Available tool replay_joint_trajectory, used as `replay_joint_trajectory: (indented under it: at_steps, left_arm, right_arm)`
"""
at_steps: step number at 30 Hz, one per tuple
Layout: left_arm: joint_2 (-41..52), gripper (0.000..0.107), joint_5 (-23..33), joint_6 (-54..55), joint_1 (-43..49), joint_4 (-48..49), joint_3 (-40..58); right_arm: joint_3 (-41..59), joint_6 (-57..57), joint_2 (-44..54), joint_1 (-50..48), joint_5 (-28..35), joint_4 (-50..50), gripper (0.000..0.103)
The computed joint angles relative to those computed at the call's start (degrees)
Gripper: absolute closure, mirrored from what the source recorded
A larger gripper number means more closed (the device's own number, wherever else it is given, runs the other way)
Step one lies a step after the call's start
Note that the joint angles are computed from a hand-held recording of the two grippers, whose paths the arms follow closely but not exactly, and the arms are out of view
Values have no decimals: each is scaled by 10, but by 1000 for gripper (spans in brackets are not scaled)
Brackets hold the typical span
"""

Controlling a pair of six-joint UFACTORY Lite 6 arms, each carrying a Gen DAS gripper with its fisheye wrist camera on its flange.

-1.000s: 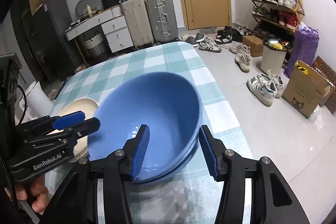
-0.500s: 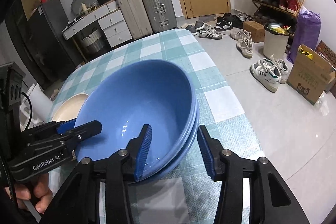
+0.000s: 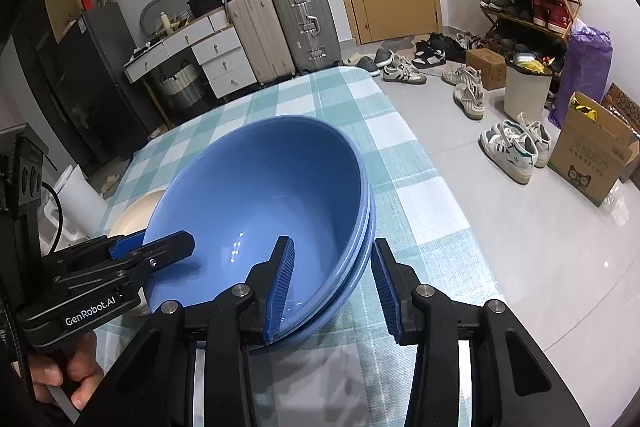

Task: Organize plates and bowls
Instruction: 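Lift the nested blue bowls and carry them over the cream plate stack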

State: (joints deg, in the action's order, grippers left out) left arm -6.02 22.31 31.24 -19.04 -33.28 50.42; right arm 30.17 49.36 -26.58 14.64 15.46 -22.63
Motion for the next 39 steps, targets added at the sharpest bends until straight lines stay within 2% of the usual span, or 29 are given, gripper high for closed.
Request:
replay_joint_trajectory:
  at_steps: [12,20,30,39]
  left_arm:
    - [-105,75,51,11,73,-13,-4]
    - [-164,75,108,12,148,-12,13]
    - [-186,75,190,84,301,-60,52]
    - [-152,75,238,155,427,-99,92]
  right_arm:
    - [81,20,16,51,37,-18,63]
    - [166,41,69,94,54,-44,63]
    - [289,49,182,146,52,-58,63]
    - [398,-11,296,170,32,-6,63]
